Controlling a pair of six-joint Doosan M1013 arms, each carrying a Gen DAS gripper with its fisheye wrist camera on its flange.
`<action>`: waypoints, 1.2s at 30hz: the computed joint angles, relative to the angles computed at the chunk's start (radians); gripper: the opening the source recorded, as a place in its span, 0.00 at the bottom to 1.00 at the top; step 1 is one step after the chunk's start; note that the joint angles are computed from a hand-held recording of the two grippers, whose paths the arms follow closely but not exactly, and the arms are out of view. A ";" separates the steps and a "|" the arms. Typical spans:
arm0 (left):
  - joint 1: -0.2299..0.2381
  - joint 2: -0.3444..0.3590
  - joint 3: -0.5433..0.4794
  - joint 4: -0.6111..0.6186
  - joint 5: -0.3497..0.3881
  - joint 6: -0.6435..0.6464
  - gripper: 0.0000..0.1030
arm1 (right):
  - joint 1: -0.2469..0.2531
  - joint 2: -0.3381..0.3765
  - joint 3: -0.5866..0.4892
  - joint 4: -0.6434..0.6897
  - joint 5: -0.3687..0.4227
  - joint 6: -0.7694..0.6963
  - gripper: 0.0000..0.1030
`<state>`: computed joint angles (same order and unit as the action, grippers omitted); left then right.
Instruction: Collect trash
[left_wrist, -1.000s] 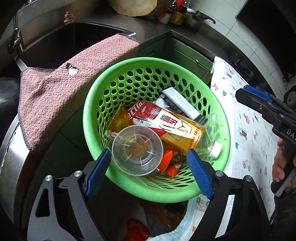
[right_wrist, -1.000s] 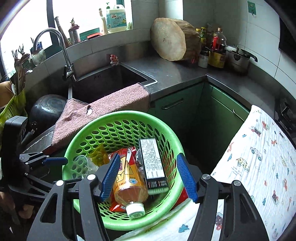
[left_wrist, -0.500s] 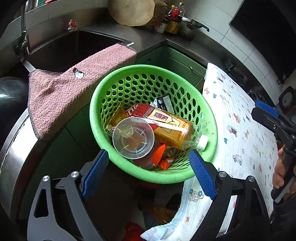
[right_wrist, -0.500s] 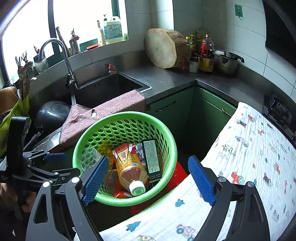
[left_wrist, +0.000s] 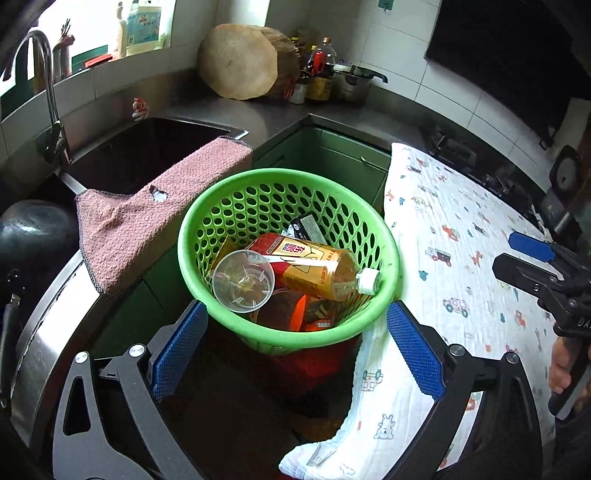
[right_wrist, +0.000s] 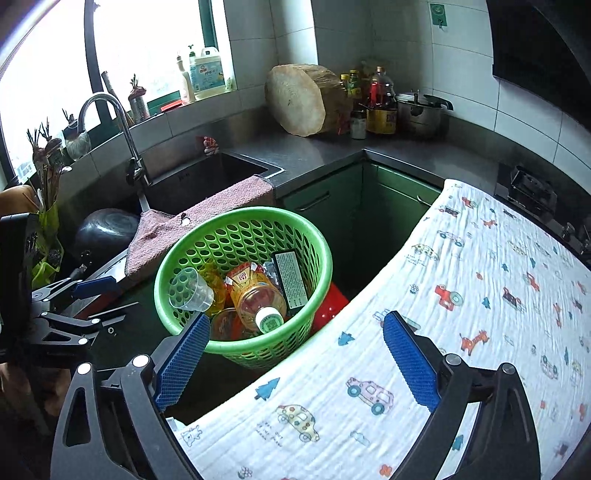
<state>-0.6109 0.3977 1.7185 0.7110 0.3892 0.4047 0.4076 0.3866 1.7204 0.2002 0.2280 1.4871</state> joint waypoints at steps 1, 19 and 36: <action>-0.007 -0.003 0.003 0.031 0.002 -0.025 0.94 | 0.000 -0.008 0.013 -0.019 -0.007 0.025 0.89; -0.137 -0.025 0.046 0.432 0.108 -0.364 0.95 | 0.006 -0.145 0.231 -0.724 -0.084 0.867 0.91; -0.235 -0.015 0.058 0.563 0.174 -0.462 0.95 | 0.031 -0.243 0.401 -1.621 0.006 1.877 0.92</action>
<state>-0.8456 0.3824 1.7764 1.2742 0.5634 -0.0571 0.4387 0.1432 2.1218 -1.4205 0.2340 3.3640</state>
